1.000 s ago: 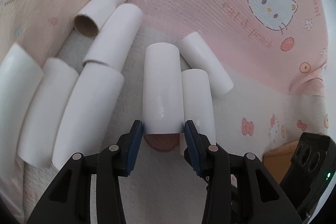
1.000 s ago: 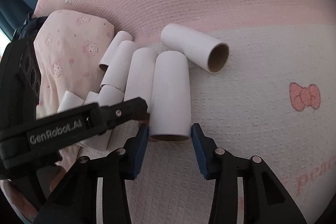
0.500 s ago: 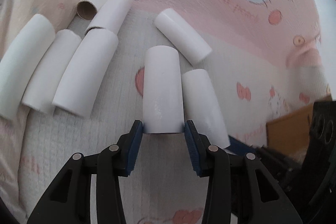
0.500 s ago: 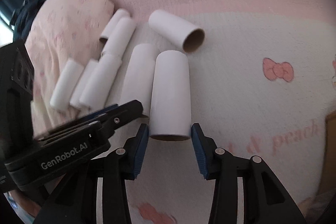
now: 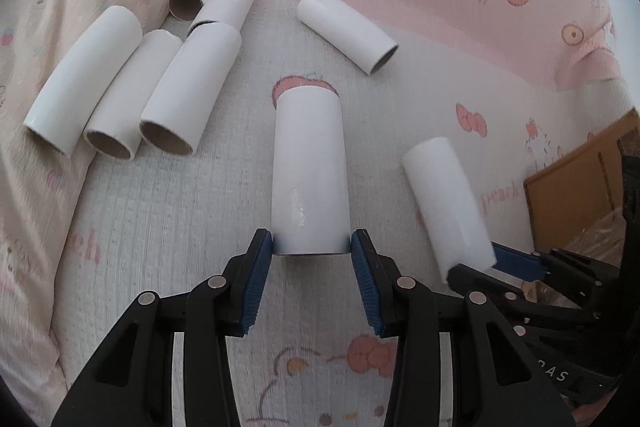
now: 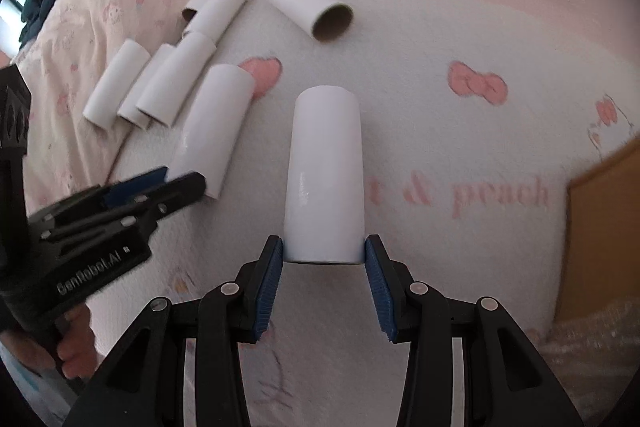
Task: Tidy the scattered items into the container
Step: 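Carry the tube in the left gripper while the right gripper grasps another tube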
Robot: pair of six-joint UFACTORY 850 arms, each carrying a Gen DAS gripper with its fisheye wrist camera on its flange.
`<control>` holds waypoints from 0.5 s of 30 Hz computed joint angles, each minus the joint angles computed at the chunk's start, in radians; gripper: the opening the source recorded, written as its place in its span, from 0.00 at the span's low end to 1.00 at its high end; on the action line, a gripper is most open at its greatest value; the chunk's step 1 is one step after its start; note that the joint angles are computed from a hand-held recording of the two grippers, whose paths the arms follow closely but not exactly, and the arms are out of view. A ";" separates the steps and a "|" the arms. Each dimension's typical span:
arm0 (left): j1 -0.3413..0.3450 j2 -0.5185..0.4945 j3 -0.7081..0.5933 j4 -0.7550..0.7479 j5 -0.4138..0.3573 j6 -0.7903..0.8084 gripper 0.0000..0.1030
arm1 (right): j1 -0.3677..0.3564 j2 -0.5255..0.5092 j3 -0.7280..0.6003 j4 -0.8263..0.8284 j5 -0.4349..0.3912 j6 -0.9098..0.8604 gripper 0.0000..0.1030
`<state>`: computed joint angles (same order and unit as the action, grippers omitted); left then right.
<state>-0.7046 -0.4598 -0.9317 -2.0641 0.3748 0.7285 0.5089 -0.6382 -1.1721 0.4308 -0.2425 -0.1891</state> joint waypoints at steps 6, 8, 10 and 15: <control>-0.036 -0.028 -0.056 -0.186 0.054 0.198 0.44 | -0.023 0.063 0.091 0.105 -0.004 -0.108 0.39; -0.040 -0.033 -0.069 -0.231 0.059 0.240 0.44 | -0.032 0.083 0.114 0.123 -0.003 -0.137 0.39; -0.036 -0.033 -0.073 -0.264 0.052 0.265 0.46 | -0.044 0.089 0.117 0.171 0.002 -0.186 0.39; -0.015 -0.019 -0.054 -0.228 0.009 0.206 0.50 | -0.058 0.091 0.118 0.432 0.010 -0.428 0.40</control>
<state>-0.7192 -0.4787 -0.9858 -2.2917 0.3836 0.9347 0.4506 -0.5473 -1.0542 0.8624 -0.2324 -0.6167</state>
